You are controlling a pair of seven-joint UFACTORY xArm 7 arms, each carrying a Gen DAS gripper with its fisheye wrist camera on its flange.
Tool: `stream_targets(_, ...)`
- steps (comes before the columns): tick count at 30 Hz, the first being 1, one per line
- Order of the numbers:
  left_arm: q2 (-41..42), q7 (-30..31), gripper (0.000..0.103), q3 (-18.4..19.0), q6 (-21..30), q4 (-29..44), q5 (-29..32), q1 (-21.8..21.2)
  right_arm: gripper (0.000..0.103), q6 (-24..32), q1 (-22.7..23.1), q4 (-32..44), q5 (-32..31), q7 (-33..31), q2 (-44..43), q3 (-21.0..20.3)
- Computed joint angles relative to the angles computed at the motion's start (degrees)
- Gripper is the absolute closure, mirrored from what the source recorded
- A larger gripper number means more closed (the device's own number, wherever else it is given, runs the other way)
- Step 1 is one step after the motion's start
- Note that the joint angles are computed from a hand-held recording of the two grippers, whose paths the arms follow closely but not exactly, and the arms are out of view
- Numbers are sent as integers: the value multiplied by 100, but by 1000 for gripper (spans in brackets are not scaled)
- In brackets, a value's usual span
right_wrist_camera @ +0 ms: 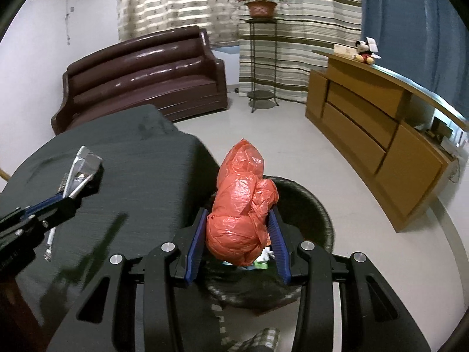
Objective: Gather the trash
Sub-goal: 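Carry the white wrapper and red bag over the black bin with both grippers, then open both grippers to drop the wrapper and bag into the bin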
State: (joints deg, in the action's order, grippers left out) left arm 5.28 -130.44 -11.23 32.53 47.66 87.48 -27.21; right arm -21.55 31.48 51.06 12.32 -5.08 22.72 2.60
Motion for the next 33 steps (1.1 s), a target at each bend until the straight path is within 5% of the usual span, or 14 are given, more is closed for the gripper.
stream_targets(22,1940,1840,84,703,-107,2192,-1031,-701,59,-85,-1054,312,-928,680,496,364)
stream_targets(25,2091,2133,71,814,-115,2372,-1321,-791,50,-78,-1031,407,-892,733,584,297)
stream_targets(30,2148,2230,49,1004,-77,2438,-1494,-971,48,-70,-1011,421,-860,791,611,244)
stream_targets(33,2060,2130,46,1059,-78,2334,-1473,-1000,45,-82,-1004,408,-842,812,602,231)
